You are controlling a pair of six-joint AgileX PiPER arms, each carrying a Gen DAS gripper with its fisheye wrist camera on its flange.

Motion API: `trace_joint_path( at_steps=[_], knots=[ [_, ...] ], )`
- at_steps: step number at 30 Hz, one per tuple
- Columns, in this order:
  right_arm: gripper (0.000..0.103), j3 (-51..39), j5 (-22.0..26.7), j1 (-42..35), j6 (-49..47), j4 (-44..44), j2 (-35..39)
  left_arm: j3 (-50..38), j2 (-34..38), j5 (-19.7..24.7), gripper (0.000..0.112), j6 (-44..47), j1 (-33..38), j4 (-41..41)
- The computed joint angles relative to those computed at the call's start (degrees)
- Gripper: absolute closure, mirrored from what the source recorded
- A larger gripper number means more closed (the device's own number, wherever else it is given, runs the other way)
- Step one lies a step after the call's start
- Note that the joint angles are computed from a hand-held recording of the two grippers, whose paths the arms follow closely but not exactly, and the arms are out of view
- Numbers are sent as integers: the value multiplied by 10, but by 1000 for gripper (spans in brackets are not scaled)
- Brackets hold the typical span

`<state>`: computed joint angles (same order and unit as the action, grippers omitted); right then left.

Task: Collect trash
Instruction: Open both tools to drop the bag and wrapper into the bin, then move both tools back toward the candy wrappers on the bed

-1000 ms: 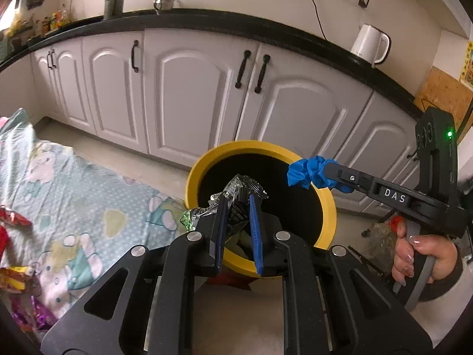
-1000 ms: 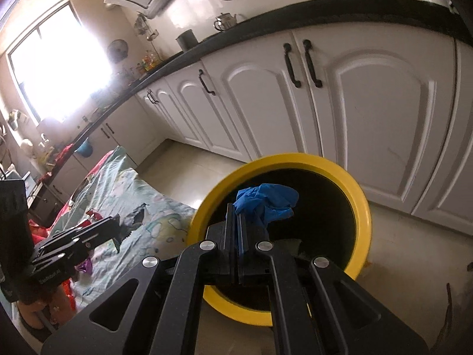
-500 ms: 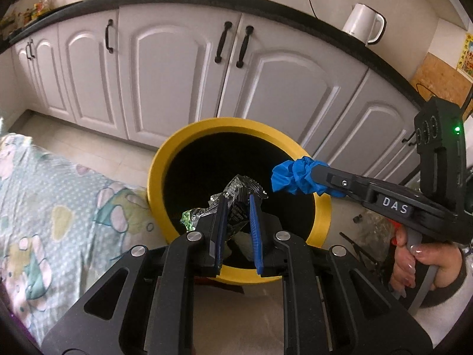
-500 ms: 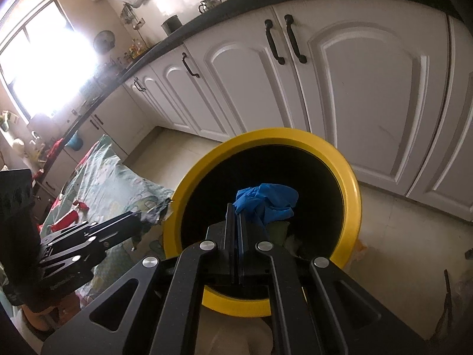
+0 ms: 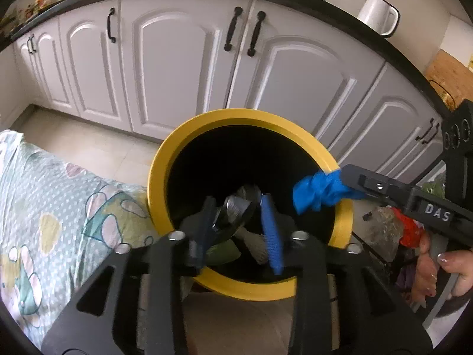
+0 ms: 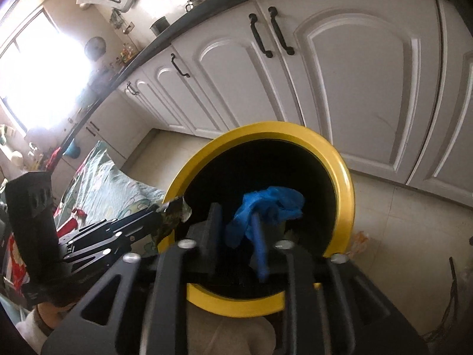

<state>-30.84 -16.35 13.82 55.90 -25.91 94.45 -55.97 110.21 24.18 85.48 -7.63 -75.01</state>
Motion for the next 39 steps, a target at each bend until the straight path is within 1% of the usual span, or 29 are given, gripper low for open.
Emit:
trace_joint_path(
  at_steps=[2,3,4,6,7,8,9,10,12,14,17,19,23,24,26,28,33,39],
  knots=[
    [70,2,-6,-6,2,-2,0,4,-2,-2,60,10,6,-13],
    [68,5,-7,-6,-8,11,-3,6,-5,-4,57,8,9,-13],
    [64,4,-7,-8,-8,12,-3,8,-8,-5,56,9,11,-15],
    [61,8,-9,-6,-26,34,-6,19,-19,-9,39,25,18,-34],
    [60,8,-7,-3,-43,54,-7,24,-24,-9,35,35,22,-44],
    [57,7,-4,-1,-56,69,-8,29,-30,-10,27,46,26,-56],
    [56,5,-1,2,-67,81,-9,36,-37,-12,22,55,32,-65],
    [54,6,1,6,-90,106,-12,41,-42,-13,21,62,35,-73],
    [50,7,4,13,-128,148,-16,55,-56,-17,20,87,45,-99],
    [46,8,10,27,-200,226,-25,67,-70,-19,20,98,56,-113],
    [45,10,12,43,-274,304,-37,82,-92,-18,20,108,77,-126],
    [45,9,12,52,-297,327,-42,98,-110,-22,20,129,89,-146],
    [43,4,11,82,-377,414,-51,119,-144,-25,20,140,116,-156],
    [43,3,11,89,-389,427,-52,126,-152,-25,20,148,123,-163],
    [43,-6,12,113,-450,491,-56,141,-170,-21,20,174,140,-182],
    [42,-12,9,134,-493,532,-59,158,-187,-16,20,201,162,-200],
    [41,-26,5,171,-565,600,-64,178,-215,3,20,214,215,-199],
    [41,-44,2,217,-655,687,-70,187,-236,20,20,224,262,-199]
  ],
)
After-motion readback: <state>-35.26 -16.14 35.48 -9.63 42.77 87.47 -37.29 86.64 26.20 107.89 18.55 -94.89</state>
